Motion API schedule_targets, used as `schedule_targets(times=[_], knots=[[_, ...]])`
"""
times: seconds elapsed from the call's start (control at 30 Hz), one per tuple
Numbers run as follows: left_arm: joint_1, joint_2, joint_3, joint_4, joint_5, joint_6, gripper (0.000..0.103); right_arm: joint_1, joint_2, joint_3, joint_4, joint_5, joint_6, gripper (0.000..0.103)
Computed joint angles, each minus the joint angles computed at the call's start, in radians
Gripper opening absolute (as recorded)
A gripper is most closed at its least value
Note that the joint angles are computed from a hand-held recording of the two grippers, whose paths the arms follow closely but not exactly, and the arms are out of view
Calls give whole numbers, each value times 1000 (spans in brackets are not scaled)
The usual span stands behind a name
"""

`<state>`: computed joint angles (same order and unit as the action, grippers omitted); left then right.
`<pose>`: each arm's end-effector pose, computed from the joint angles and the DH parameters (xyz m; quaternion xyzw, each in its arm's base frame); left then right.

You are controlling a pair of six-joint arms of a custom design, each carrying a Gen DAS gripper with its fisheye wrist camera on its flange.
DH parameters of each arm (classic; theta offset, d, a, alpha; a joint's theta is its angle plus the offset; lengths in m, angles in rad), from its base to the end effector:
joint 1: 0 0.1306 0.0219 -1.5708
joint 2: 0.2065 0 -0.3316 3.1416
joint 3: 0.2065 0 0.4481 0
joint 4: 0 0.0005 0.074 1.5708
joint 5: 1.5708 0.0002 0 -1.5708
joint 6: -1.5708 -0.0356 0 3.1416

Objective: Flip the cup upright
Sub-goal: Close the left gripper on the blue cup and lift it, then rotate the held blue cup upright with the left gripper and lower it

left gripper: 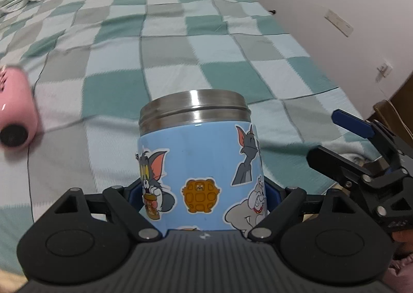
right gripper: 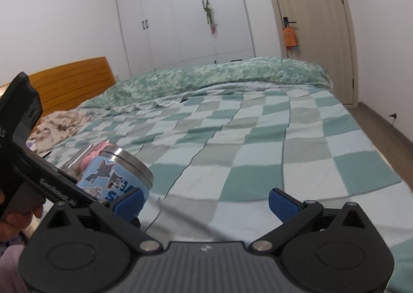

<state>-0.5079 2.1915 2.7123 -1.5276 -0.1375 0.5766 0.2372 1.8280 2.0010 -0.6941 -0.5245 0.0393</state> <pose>0.6250 -0.3429 0.4856 -0.0520 0.9570 -0.0868 0.2718 0.6787 0.1819 0.4520 -0.2438 0.8099 0.2711 0.4594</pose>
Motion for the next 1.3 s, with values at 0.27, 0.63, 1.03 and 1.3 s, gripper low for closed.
schedule_targets(times=[0.27, 0.63, 1.03, 1.3], knots=[[7, -129, -281, 136, -6, 106, 87, 10, -44, -67, -23, 36, 13, 103], [-5, -249, -430, 258, -65, 74, 103, 13, -82, -94, -14, 72, -14, 103], [-6, -634, -894, 554, -360, -100, 103, 93, -8, 67, -175, 70, 26, 103], [26, -766, -1095, 638, -423, -151, 103, 161, 289, 530, -525, 111, -34, 103]])
